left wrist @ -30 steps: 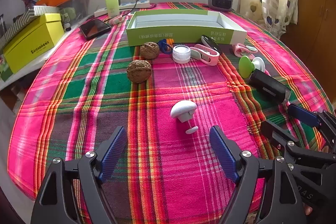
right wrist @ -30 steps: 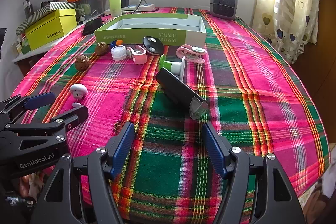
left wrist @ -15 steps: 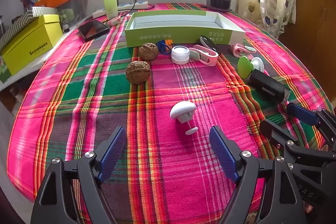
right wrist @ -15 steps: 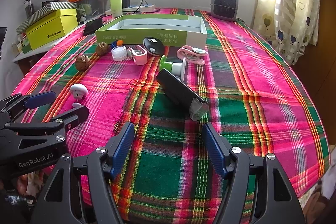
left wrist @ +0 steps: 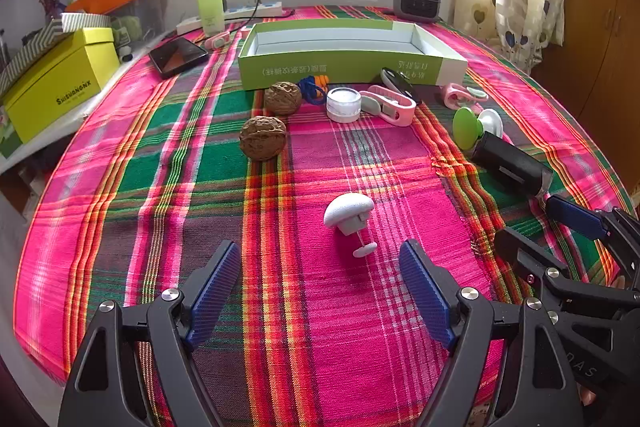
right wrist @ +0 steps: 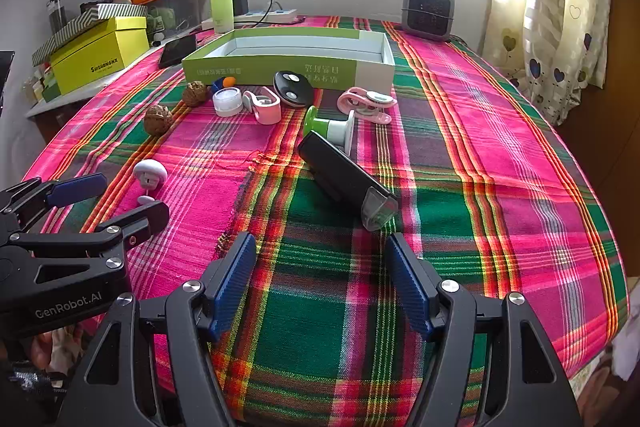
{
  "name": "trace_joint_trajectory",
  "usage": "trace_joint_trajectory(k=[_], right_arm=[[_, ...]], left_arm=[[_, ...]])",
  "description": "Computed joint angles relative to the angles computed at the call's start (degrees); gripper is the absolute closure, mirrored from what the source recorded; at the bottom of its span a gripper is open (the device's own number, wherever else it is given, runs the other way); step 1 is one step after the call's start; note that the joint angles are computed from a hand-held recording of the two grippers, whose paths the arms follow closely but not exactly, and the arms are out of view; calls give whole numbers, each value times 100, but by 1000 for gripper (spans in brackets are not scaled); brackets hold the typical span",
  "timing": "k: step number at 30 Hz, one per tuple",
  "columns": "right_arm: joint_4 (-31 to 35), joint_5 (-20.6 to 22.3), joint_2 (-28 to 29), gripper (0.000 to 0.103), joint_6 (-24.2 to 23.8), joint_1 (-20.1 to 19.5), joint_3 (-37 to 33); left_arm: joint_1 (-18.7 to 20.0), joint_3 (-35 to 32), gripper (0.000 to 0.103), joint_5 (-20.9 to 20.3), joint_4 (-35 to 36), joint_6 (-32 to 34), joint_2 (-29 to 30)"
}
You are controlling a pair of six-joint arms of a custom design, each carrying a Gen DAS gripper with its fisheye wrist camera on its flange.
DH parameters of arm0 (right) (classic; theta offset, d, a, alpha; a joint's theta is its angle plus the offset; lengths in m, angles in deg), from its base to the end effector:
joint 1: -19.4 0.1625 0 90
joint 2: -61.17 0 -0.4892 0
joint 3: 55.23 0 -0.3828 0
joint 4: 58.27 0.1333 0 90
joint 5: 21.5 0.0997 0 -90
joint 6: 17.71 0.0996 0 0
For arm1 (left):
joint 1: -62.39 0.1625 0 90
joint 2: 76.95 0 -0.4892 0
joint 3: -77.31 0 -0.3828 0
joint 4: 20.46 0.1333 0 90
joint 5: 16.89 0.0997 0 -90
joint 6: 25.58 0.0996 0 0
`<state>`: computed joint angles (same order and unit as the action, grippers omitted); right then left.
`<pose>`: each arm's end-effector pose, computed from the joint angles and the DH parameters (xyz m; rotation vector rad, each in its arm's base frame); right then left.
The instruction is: Organize objects
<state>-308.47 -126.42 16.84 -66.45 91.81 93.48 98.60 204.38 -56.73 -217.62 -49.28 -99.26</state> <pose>-0.0154 -0.4048 0.1620 0.4578 -2.2286 0.8438 -0.2451 -0.4394 -0.0815 0.5957 2.3060 -0.7365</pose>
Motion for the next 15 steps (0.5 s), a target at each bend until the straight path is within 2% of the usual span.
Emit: trace_joint_trajectory(k=[15], right_arm=[[-15,22,10,36,-13,-8,4]], left_arm=[[4,-24,22,-4,40,-2,-5]])
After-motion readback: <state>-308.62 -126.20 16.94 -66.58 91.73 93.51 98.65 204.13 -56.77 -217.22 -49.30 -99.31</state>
